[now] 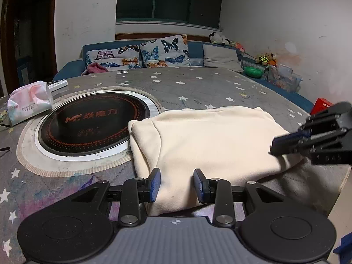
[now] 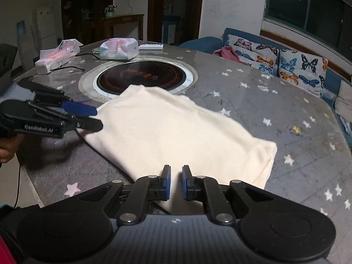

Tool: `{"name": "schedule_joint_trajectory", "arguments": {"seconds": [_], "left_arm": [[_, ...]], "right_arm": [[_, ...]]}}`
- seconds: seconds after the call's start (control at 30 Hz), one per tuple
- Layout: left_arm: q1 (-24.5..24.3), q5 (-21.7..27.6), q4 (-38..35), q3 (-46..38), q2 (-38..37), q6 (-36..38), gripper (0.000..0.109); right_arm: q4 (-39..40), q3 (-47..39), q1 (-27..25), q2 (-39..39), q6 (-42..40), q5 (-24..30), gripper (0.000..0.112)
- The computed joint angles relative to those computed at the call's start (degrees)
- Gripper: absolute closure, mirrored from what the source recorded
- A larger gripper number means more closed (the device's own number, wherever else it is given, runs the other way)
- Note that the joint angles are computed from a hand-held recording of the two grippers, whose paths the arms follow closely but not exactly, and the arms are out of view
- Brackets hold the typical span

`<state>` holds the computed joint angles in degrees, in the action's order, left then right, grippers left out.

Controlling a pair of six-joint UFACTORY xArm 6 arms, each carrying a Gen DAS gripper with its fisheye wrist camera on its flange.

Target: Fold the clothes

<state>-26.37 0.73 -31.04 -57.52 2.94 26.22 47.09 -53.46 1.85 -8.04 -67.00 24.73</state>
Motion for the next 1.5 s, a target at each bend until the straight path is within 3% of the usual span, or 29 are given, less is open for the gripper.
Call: {"name": "schedule_joint_trajectory", "arguments": {"seconds": [0.13, 0.27, 0.4, 0.57, 0.67, 0.83, 1.03, 1.2, 1.3, 1.37, 1.5], "left_arm": [[-0.16, -0.64, 0.81, 0.37, 0.01, -1.00, 0.072], [-0.42, -0.06, -4.78, 0.78, -0.75, 3.89, 0.072], [-0.94, 0.34, -9.65, 1.38, -1.70, 7.37, 0.073], [-1.47, 1.52, -12.59, 3.16, -4.05, 10.18, 0.072], [-0.83, 2.53, -10.64, 2.98, -4.61, 8.72, 0.071], [-0.41, 2.22, -10.59, 0.73, -3.70, 7.72, 0.061], [-0.06, 1.67, -2.30, -2.64, -0.28, 0.34, 0.045], [1.02, 1.61, 5.72, -3.75, 1.45, -7.47, 0.028], [0.72, 0.10, 0.57, -3.41, 1.18, -3.50, 0.009], [0.60, -1.00, -2.71, -3.19, 0.94, -1.07, 0.006], [2.43, -2.41, 6.41, -1.89, 0.51, -10.86, 0.006]], "right_arm": [[3.45, -0.67, 1.02, 0.28, -3.55, 0.83, 0.102], [3.37, -0.37, 1.52, 1.42, -4.20, 0.82, 0.100], [2.07, -0.92, 0.08, 1.26, -1.88, 3.79, 0.100], [-1.14, 1.04, 0.42, -0.63, -2.53, 3.36, 0.097], [-1.99, -0.92, -0.26, 0.20, -1.37, 5.30, 0.098], [1.18, -8.65, -1.80, 5.78, 1.37, 6.83, 0.098], [2.13, -19.90, -1.72, 16.12, 5.60, 5.65, 0.098], [-3.47, -27.03, -1.60, 24.19, 14.34, 5.73, 0.098], [-1.83, -24.41, -1.36, 22.20, 12.35, 4.04, 0.099], [-1.18, -22.18, -1.37, 19.70, 11.41, 3.60, 0.098], [0.30, -17.29, -1.35, 13.99, 9.72, 2.99, 0.097]]}}
